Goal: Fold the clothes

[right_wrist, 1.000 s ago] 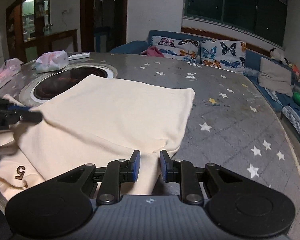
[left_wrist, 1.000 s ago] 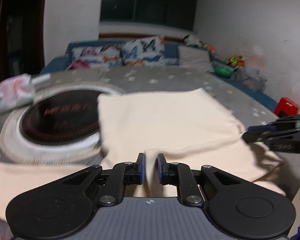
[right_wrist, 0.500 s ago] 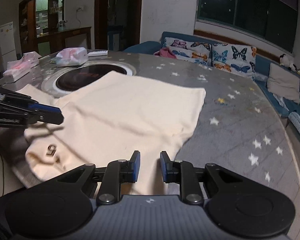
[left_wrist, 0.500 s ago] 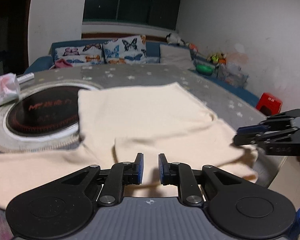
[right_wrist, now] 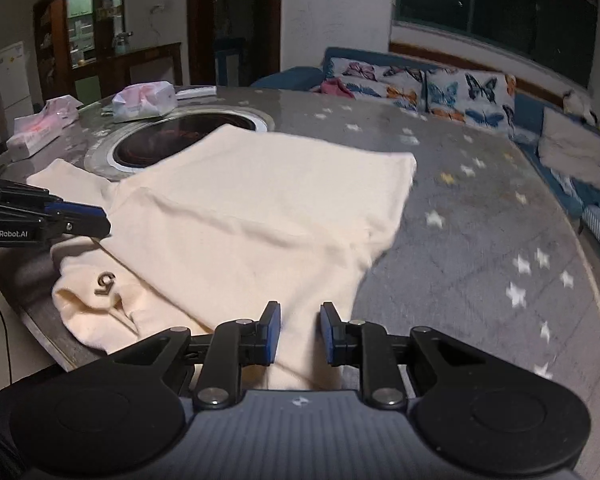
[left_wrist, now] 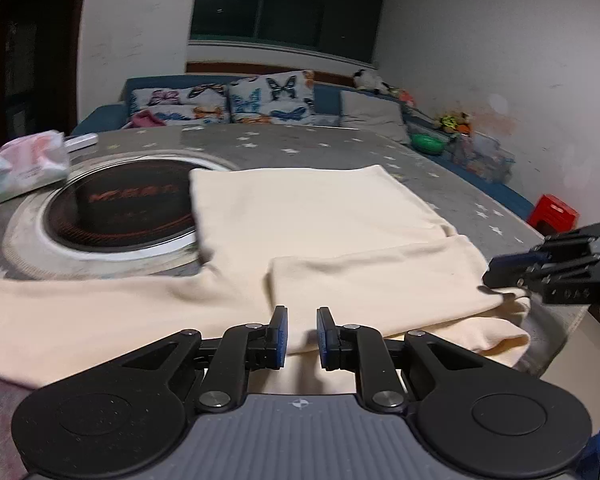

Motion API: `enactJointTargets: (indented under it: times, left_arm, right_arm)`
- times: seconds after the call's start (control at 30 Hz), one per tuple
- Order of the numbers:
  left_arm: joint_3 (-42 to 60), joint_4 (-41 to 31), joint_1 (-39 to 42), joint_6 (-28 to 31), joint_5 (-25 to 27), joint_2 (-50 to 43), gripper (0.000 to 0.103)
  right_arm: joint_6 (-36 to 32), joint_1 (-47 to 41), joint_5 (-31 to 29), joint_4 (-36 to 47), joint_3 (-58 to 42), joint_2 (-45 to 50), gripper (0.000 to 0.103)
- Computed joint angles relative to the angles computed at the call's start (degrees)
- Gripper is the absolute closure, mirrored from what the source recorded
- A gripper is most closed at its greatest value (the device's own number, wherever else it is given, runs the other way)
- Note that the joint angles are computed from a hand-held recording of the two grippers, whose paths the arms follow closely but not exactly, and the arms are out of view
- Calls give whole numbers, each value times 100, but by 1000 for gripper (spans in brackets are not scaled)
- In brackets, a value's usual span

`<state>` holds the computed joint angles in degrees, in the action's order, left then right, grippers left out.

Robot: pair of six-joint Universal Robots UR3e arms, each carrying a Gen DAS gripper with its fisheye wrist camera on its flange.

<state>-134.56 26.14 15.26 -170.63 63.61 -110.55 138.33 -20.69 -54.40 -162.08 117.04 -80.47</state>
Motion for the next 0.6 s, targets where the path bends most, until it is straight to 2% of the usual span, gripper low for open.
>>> enactJointTargets:
  times: [0.2,0.4,0.6]
  left_arm:
    - [-465,179,430,-112,-49,337,86]
    - [-868,258,984,-198,63,730,85]
    - [-1227,400,1580,-360,298,1001,78]
  right_arm:
    - [111,475,-107,125,-832,497,83]
    - [394,1072,-295,591,-1908,1269,83]
    - [348,1567,-371,659,-2322,1639,84]
